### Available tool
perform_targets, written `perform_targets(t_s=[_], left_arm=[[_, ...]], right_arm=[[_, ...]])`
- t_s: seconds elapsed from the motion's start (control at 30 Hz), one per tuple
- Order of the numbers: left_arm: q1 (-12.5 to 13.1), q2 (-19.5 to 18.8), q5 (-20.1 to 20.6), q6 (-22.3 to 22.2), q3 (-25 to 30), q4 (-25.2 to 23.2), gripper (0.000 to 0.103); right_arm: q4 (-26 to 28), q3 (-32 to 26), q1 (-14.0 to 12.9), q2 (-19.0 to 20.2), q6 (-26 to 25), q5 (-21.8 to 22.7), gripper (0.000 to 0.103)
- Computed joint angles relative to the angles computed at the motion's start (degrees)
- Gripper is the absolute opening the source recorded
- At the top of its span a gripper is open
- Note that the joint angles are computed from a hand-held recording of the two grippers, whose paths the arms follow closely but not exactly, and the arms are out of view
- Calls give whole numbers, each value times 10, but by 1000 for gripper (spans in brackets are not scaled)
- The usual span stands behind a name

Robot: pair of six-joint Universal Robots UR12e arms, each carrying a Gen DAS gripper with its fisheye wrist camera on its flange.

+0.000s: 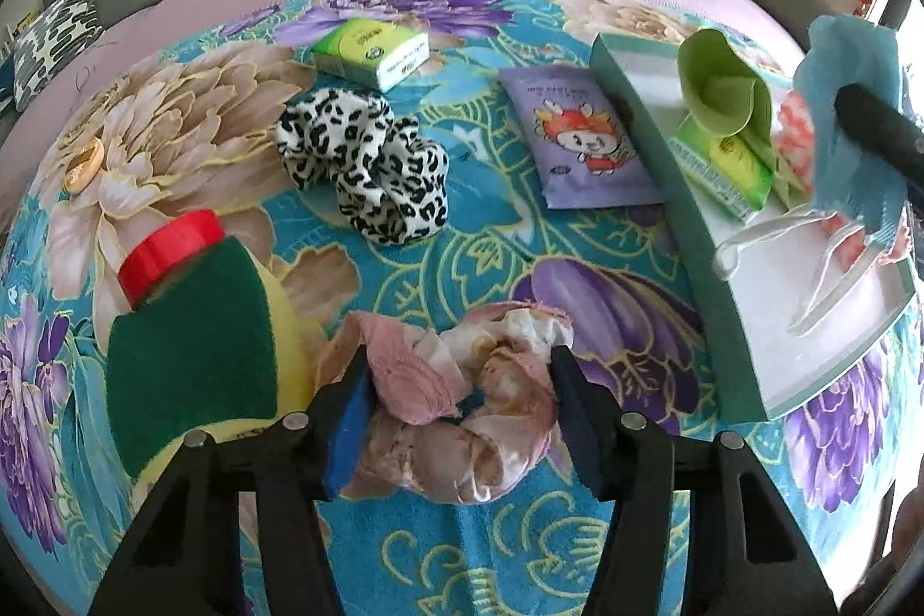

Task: Organize soft objects
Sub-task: 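Lift the mask toward the tray with the right tool while the left tool grasps the pink fabric bundle, then carry the pink fabric with the left tool over the tray while the right tool holds the mask there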

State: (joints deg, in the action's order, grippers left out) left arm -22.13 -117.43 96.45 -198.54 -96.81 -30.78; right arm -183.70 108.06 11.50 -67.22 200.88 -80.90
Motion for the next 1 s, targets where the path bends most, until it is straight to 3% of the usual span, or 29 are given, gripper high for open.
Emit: perform_targets(t_s=[0.27,0.33,0.43,0.63,1.0], left_arm=[[-1,-5,10,5,-2,14,44],[1,-5,8,3,-4,20,34],[5,-3,-2,-3,-7,28,27],[11,0,-17,-14,-12,45,20],[2,19,-9,-3,-32,188,20]], right_arm=[[-1,1,-1,2,4,1,15],[-1,2,-2,1,6,1,15],[-2,3,-3,1,8,2,15],[-1,3,-4,0,8,4,15],[-49,20,-15,-12,23,9,15]])
